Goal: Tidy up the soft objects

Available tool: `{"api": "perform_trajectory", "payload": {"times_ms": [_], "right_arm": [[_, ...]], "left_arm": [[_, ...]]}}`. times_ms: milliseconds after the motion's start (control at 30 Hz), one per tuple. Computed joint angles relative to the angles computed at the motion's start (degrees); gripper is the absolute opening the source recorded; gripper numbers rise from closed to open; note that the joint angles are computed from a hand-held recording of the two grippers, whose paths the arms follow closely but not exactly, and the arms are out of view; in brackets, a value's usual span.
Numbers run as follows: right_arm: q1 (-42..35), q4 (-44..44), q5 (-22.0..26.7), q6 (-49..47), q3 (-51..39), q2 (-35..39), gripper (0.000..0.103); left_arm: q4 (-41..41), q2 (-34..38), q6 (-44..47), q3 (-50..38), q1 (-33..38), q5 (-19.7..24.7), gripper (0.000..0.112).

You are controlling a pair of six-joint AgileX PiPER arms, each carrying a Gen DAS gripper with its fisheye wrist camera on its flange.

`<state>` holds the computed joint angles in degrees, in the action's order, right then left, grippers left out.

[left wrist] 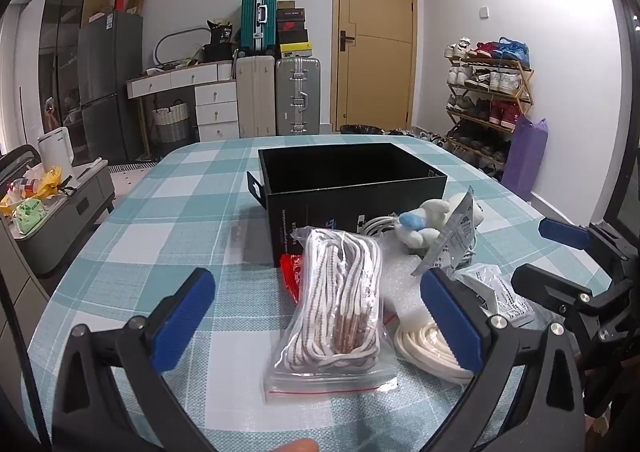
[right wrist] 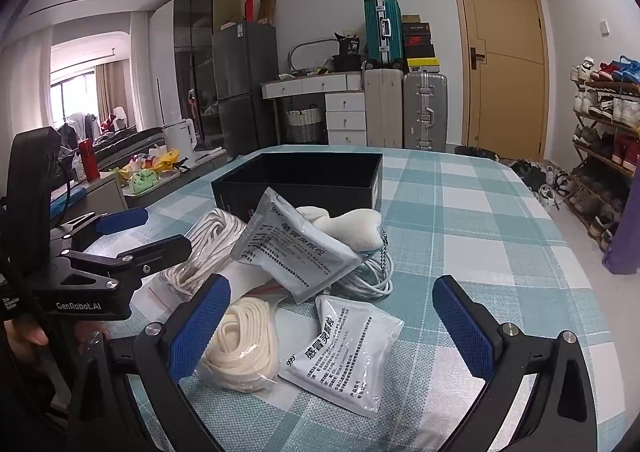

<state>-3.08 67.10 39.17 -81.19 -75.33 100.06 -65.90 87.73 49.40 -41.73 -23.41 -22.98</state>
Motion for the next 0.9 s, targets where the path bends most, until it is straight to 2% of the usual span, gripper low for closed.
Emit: {"api": "perform_trajectory", "payload": {"times_ms": [900], "right_arm": [[0.19,0.01,0.04,0.08,0.07,0.08,0.103]], "left_arm": [[-0.35,0.48,0.17,-0.02,0.18,-0.39,0.103]]}}
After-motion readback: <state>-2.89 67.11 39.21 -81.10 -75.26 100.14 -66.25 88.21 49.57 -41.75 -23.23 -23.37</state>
